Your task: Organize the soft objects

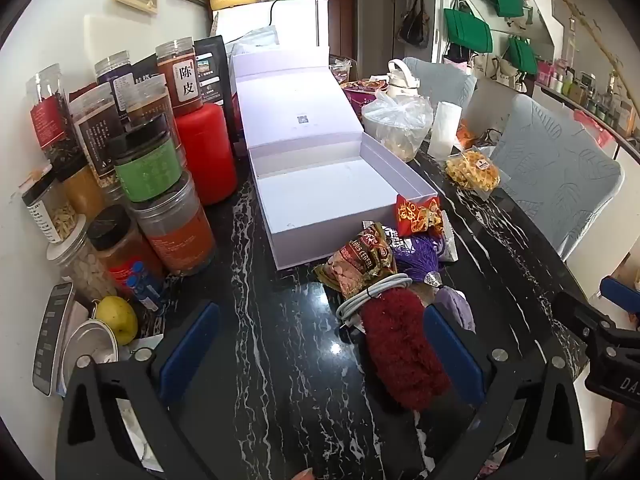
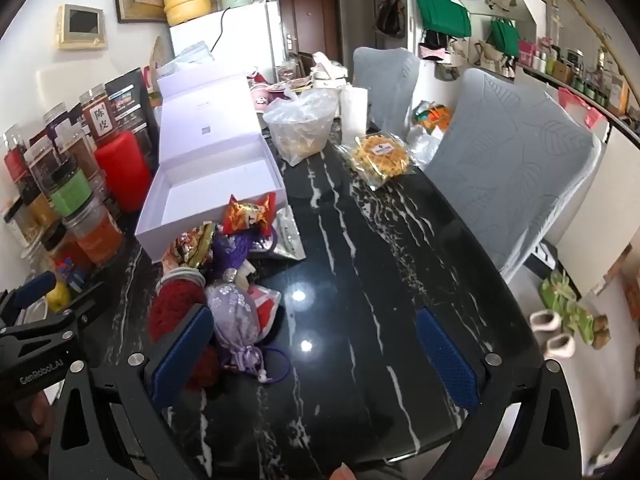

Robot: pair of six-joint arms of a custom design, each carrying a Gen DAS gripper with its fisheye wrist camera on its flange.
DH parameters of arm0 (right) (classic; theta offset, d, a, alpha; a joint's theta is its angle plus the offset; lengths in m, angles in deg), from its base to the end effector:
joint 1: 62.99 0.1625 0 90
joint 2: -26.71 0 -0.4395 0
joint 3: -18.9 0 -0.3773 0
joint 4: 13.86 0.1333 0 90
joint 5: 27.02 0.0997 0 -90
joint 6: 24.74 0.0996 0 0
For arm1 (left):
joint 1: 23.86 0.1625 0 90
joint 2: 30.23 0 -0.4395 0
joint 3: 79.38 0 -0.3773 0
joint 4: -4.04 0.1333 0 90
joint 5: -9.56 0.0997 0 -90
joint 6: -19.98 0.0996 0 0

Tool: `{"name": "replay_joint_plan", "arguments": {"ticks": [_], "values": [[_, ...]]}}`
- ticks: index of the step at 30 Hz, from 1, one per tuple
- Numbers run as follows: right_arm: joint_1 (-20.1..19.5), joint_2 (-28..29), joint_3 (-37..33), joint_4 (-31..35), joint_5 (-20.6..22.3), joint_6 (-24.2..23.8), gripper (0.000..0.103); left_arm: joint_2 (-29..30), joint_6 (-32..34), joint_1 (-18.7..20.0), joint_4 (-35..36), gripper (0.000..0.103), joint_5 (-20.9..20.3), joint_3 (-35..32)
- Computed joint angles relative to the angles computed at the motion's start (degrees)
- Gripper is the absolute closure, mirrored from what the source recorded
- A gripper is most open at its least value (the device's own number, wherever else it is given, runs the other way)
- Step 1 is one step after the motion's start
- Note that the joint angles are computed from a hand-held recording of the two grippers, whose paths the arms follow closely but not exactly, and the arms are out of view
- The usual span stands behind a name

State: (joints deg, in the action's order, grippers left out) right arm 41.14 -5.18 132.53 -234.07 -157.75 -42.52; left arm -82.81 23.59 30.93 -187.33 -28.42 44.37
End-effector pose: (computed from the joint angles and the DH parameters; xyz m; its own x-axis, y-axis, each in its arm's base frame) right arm 0.2005 -0.5167 0.0459 -0.7639 0.0786 0.6405 -0.4149 0.7004 -0.5807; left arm -0.1186 -0.5354 0.1516 -0.6986 0.0753 -0.7116 0.5434 0.7028 -0.4591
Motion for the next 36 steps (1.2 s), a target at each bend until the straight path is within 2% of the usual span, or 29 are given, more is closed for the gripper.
{"name": "replay_joint_plan", "arguments": {"ticks": [9,13,17,21,36], "values": [[0.2,-0.3,-0.2,0.6,-0.7,0.2,0.0,-0.5,0.2,0.2,0.8,0.0,-1.3,-0.7],[0.8,-0.3,-1.0,1.7,-1.2,0.7,0.0,-0.1,0.9,-0.4,-1.2,0.0,-0.9,-0.1],[0.3,-0.4,-0.2,-0.1,-0.3,-0.3,0.0,0.1,1.4,-0.5,-1.7,0.0,-1.1,-0.1],[0.3,-0.4,-0.3,0.0,-0.4,-0.3,0.0,-0.3,2.1,-0.4,-2.6,0.0,-2.3,0.2],[0.9,0.2,-0.7,-1.0,-1.4,-0.9,0.0,-0.4,2.9,-0.4,-2.4,0.0,-2.8,0.2]]}}
